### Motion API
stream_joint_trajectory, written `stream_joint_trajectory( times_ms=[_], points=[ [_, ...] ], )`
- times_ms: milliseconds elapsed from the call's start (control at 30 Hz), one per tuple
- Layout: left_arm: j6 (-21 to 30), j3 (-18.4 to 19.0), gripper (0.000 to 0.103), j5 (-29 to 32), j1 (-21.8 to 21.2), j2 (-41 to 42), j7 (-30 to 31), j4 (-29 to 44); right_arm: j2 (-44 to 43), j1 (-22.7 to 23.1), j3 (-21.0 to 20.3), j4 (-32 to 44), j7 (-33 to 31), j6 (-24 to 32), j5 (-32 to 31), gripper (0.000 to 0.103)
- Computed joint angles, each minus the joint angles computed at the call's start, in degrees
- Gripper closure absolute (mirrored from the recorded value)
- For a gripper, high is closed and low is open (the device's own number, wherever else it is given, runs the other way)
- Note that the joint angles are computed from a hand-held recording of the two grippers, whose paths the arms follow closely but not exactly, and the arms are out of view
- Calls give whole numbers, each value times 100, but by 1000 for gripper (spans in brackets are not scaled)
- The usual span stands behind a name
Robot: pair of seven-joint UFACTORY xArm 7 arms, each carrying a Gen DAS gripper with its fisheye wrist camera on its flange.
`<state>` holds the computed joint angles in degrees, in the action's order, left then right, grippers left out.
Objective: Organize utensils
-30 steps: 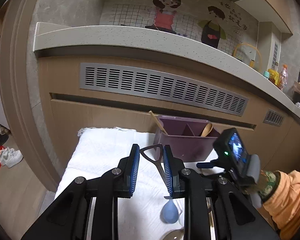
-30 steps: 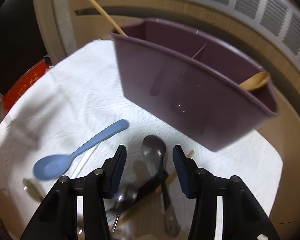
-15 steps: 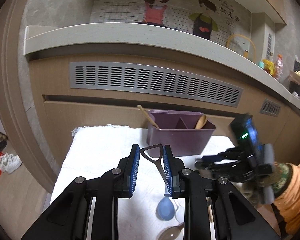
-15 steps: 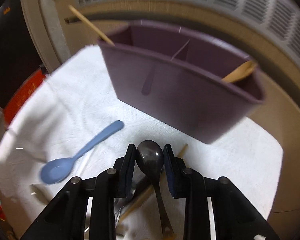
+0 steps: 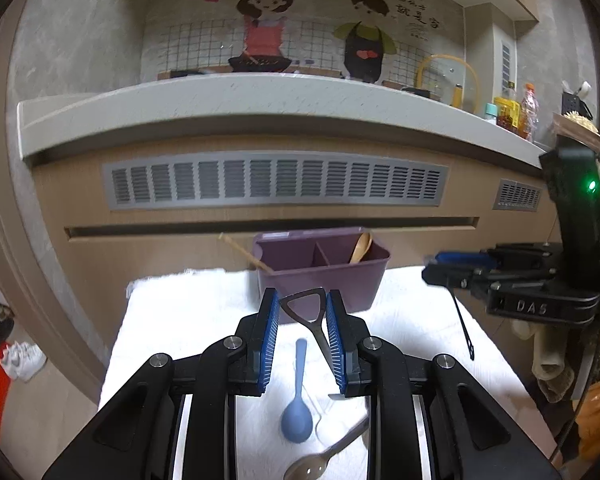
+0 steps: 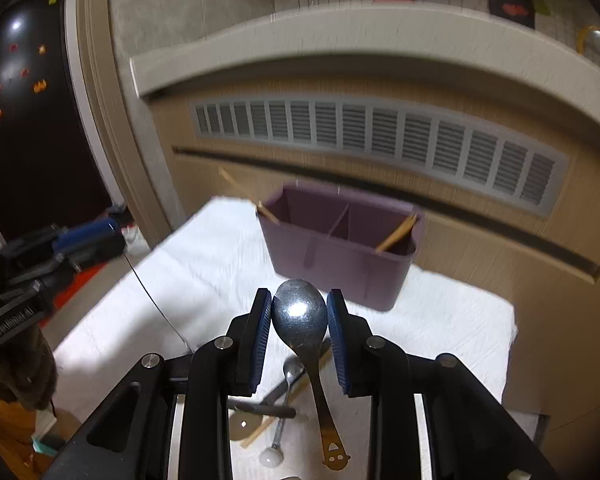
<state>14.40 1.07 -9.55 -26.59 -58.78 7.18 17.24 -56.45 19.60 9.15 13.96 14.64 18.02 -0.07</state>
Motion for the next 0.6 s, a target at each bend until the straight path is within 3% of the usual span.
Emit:
stream_joint_trajectory(
  times_ms=[133,300,400,467,600],
  points=[
    [-383,-168,78,169,78,574,78,603,-282,-328,25,222,-20,-238,-154,77],
    [-1173,-383,78,405,399,1488,-16,1529,293,-904,65,914,-23,-945,-292,76],
    [-1624,-535,78,585,690,2100,-129,2062,814,-1484,291,1344,14,-1708,-444,76],
    [-1694,-419,78,663,600,2495,-115,2419,1051,-1843,471,1535,68,-2118,-502,76],
    [-1844,-316,78,702,543,3145,-125,2831,1693,-1849,303,1816,83,-2781,-382,76]
  ],
)
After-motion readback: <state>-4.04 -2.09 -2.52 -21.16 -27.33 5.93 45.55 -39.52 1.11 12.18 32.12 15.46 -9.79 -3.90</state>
